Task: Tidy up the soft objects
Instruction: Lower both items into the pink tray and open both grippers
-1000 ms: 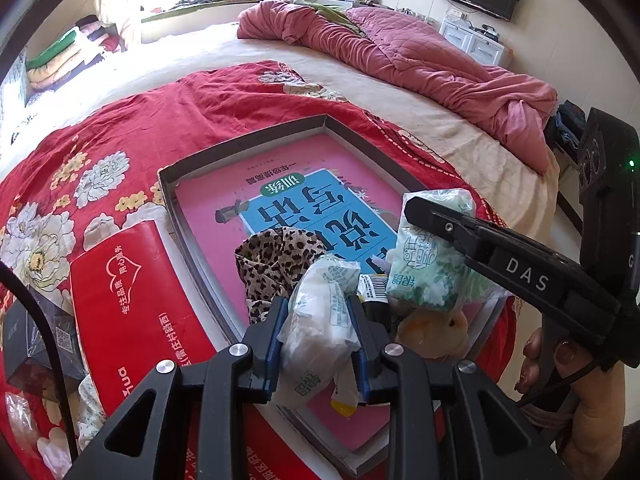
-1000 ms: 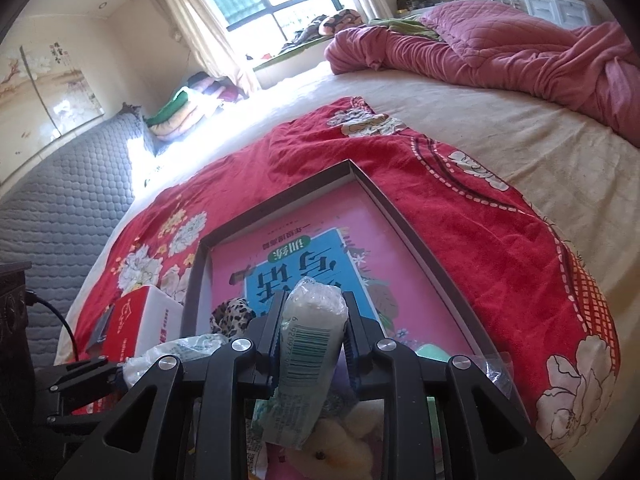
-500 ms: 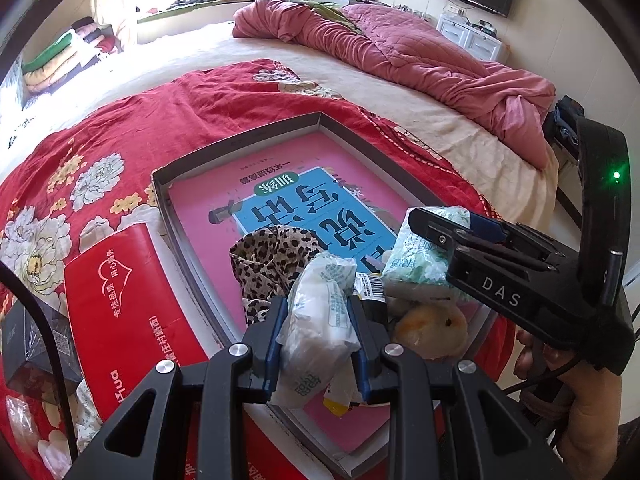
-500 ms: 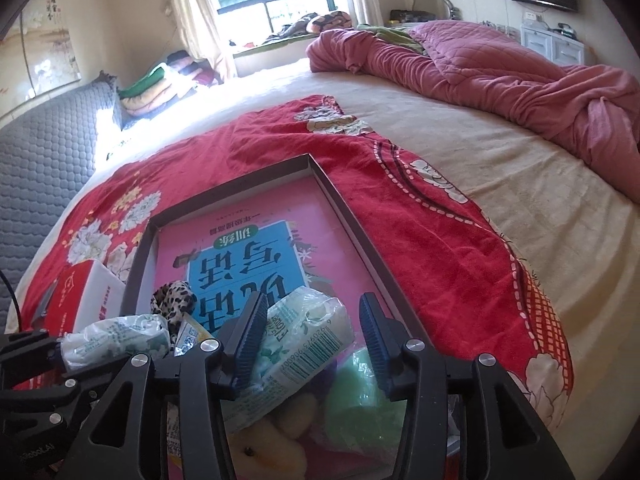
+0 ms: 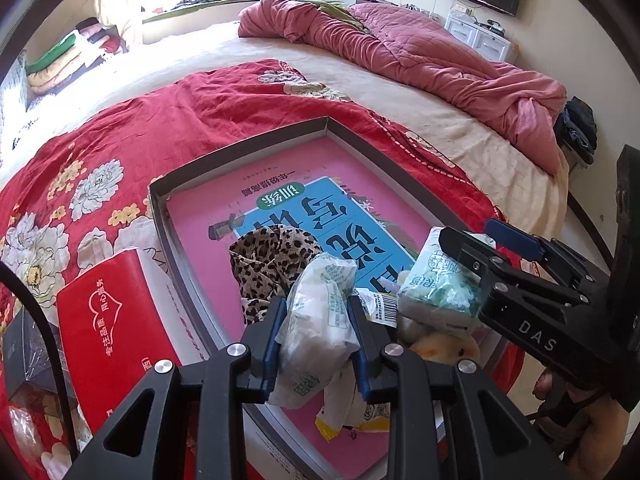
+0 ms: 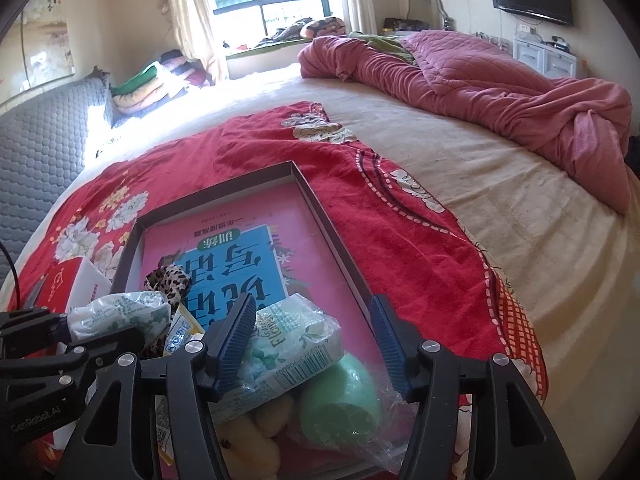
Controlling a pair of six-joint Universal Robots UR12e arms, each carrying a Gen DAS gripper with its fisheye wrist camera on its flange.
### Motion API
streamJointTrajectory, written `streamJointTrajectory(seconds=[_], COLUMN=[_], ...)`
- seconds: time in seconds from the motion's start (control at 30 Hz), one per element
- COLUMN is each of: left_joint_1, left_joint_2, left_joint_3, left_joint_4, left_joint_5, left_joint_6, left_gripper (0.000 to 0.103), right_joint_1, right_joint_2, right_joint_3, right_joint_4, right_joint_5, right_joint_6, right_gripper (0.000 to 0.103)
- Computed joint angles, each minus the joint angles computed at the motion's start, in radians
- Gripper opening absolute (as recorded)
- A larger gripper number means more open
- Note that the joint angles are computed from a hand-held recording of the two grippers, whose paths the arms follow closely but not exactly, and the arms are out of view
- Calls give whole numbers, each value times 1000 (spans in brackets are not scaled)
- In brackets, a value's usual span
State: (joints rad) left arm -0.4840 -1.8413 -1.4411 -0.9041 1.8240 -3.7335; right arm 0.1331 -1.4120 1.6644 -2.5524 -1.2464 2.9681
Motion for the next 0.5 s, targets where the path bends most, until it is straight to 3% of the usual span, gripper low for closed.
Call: streamJointTrajectory(seconds=[0.27, 0.5], left_joint_1=[-6, -11], left_joint_2=[0, 2], left_joint_3=[-4, -2], left_joint_4=[17, -1], left_joint_5=[-13, -7], left_joint_6=[21, 33], left_gripper=[46, 48], right_joint_1=[-6, -9], right_joint_2=[-2, -5], right_joint_3=[3, 7], right_joint_4=[-22, -40], right_joint_5=[2, 6], right_joint_6=[11, 24], right_gripper=[68, 69])
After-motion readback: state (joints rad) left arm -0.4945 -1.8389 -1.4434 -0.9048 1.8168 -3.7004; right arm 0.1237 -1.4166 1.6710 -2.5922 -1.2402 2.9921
